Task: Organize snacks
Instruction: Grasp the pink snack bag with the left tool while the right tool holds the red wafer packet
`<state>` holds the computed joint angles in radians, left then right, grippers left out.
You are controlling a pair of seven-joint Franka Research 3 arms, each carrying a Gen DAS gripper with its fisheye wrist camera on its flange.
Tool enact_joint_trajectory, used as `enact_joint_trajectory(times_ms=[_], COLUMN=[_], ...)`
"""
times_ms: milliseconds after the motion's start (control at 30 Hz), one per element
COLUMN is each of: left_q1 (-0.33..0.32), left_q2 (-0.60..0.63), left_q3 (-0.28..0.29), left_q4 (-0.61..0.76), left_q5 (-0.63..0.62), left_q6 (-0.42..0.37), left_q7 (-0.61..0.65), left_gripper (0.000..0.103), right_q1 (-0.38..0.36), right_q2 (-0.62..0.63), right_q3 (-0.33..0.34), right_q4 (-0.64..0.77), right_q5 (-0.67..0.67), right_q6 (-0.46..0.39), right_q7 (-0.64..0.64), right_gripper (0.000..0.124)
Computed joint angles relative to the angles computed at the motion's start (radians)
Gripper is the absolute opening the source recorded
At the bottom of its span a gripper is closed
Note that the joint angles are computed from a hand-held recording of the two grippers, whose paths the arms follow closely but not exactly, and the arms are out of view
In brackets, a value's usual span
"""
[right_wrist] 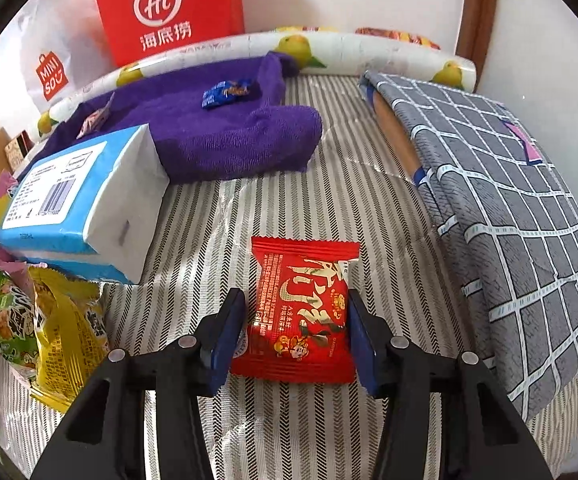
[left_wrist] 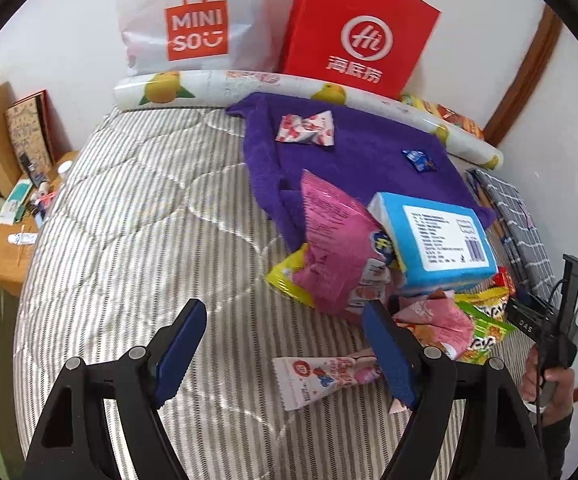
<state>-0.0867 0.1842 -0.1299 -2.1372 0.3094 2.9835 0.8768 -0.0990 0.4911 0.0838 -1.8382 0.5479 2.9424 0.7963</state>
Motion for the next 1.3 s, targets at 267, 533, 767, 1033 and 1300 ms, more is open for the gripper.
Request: enact_joint_trajectory(times_ms=[267, 533, 767, 1033, 1300], left_q1=[-0.007, 0.026, 0.131, 0.174, 0.208], left_q2=[0.044, 0.098, 0.155, 0.212, 0.226], left_q3=[-0.004, -0.047, -0.183, -0.242, -0.286], left_q4=[0.029, 0.087, 0.14, 0.194, 0.195], left_q5=[-0.008, -0.061, -0.227, -0.339, -0.397], left_q6=[-0.011, 0.019, 0.027, 0.021, 0.047], left_q7=[0.015, 0.125, 0.333, 0.459, 0.534], left_gripper=[0.079, 0.082, 0.082, 0.081, 0.058], right_q1=[-0.056, -0.059, -0.059, -0.052, -0.055], right_q2=[-0.003, -0.001, -0.002, -0.004, -0.004], right_q3=[0.078, 0.084, 0.085, 0.078, 0.081], right_q4=[-0.029, -0.027, -0.027, -0.031, -0.03], right_q5=[0.081, 0.099, 0.111, 0.111, 0.112], right_q6=[0.076, 0.081, 0.079, 0.084, 0.083], right_q7=[-0.085, -0.095, -0.103, -0.101, -0.106], right_gripper=[0.05, 0.05, 0.05, 0.05, 0.05])
